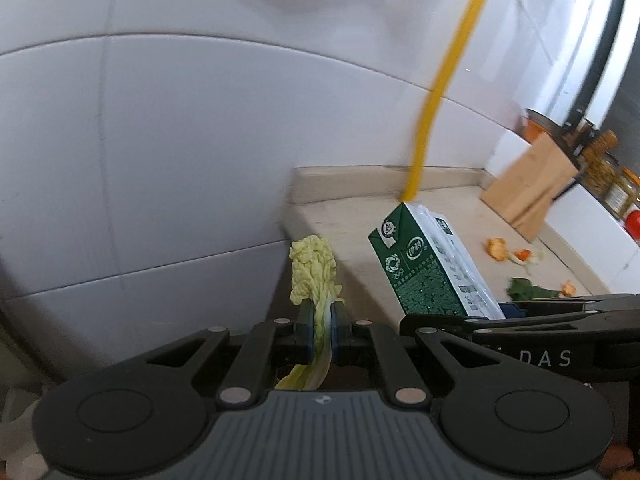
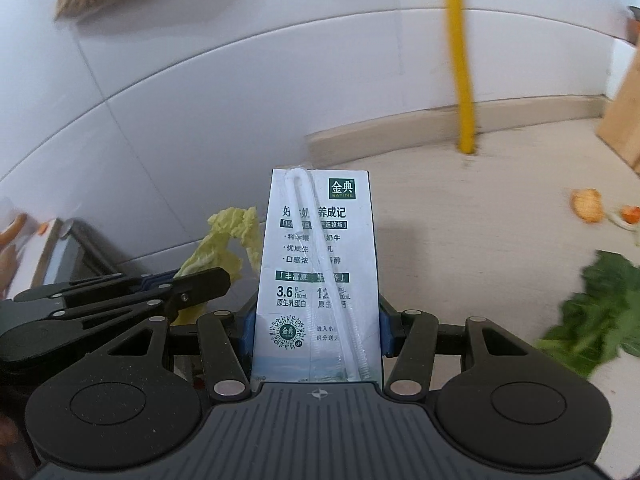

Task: Collect trash
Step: 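Carry the lettuce in the left tool while the right tool carries the carton over the bin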

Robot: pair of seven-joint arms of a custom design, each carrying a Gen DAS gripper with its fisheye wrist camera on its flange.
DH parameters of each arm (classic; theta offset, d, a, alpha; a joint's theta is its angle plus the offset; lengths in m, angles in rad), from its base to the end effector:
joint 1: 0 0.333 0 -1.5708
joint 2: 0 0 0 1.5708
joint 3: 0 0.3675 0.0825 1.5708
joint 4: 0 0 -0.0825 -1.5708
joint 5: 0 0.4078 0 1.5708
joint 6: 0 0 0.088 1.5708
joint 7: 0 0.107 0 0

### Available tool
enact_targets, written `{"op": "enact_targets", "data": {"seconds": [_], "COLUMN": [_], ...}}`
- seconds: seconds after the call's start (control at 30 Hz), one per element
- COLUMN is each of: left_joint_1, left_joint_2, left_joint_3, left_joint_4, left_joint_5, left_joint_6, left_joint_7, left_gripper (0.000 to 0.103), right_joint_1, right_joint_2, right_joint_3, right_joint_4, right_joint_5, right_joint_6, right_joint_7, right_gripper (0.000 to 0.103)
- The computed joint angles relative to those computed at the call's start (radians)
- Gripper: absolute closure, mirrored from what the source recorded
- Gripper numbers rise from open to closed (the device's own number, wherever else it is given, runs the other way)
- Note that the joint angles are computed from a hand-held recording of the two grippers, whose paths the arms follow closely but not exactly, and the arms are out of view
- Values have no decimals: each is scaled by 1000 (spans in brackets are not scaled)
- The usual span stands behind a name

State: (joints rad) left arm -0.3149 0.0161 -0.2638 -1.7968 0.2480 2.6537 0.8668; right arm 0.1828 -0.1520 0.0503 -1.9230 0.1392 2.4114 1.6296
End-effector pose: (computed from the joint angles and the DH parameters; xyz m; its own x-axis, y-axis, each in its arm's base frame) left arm 0.5347 -0.3556 0.6752 -0.1601 -0.9443 0.2876 -0.7074 -0.0935 -0.7006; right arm 0.5602 0.1362 0.6752 0.1541 -0.9745 -0.1630 -0.8122 -0.0310 -0.5825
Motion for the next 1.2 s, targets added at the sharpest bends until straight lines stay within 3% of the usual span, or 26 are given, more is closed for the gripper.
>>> {"op": "enact_targets", "data": {"seconds": [0.43, 1.2], "left_joint_1": [24, 34], "left_joint_2": [-34, -43], "left_joint_3": [11, 11], "left_joint_4": [-57, -86], "left_joint_5": [21, 50], "left_joint_6": [-50, -118], "left_joint_7": [-69, -141], "left_gripper": [99, 99], "right_joint_1": [36, 58], "right_joint_2": [79, 139], "right_joint_3": [4, 5], "right_joint_4": [46, 61], "right_joint_5": [54, 25], "right_joint_6": [-24, -58], "right_joint_7": [-43, -25], "right_gripper": [42, 42]}}
